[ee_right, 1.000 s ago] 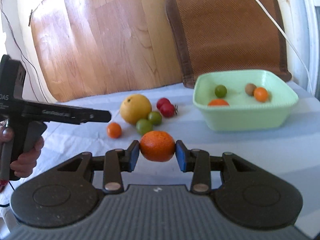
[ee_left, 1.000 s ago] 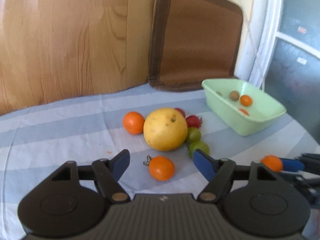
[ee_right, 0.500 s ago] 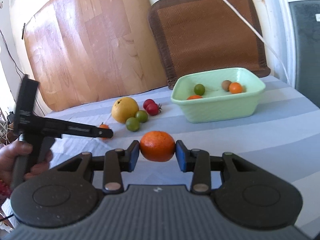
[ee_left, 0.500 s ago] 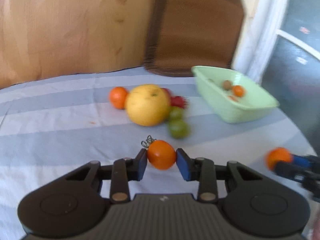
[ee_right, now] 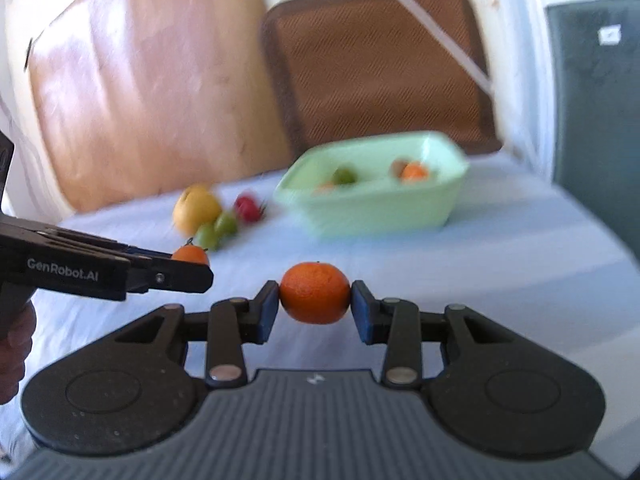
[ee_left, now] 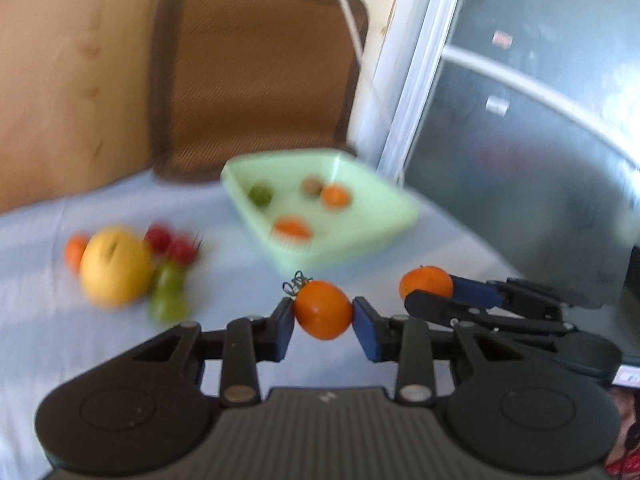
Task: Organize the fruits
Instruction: 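Carry the tomato and orange over the basket and open both grippers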
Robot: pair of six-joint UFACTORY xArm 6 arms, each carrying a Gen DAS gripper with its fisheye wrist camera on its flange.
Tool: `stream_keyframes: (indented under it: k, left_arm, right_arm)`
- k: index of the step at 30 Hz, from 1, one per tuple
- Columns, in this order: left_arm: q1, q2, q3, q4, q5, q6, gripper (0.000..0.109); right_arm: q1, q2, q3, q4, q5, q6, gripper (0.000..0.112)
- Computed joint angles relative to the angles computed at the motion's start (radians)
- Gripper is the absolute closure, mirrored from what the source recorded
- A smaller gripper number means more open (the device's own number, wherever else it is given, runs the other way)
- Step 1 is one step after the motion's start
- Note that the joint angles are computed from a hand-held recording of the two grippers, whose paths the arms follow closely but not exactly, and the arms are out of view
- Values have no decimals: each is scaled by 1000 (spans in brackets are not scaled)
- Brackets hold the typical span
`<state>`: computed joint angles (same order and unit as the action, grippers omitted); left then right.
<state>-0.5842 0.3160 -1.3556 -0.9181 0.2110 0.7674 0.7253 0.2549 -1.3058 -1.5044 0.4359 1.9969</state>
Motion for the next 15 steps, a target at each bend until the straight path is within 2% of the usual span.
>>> stream_keyframes:
  k: [3,8,11,15]
  left_arm:
    - [1,112,-159,106,-2,-103,76]
    - [21,311,-419,322,88,-364,76]
    - [18,381,-498,425,107,-459,76]
    - [14,424,-543,489,119,-518,76]
  right_arm:
    - [-42,1,-35,-23,32,-19,70]
    - [-113,58,-111,0,18,-103,70]
    - [-138,92,-141,48,11,-179,70]
    - [-145,122,-164,73,12,-228,70]
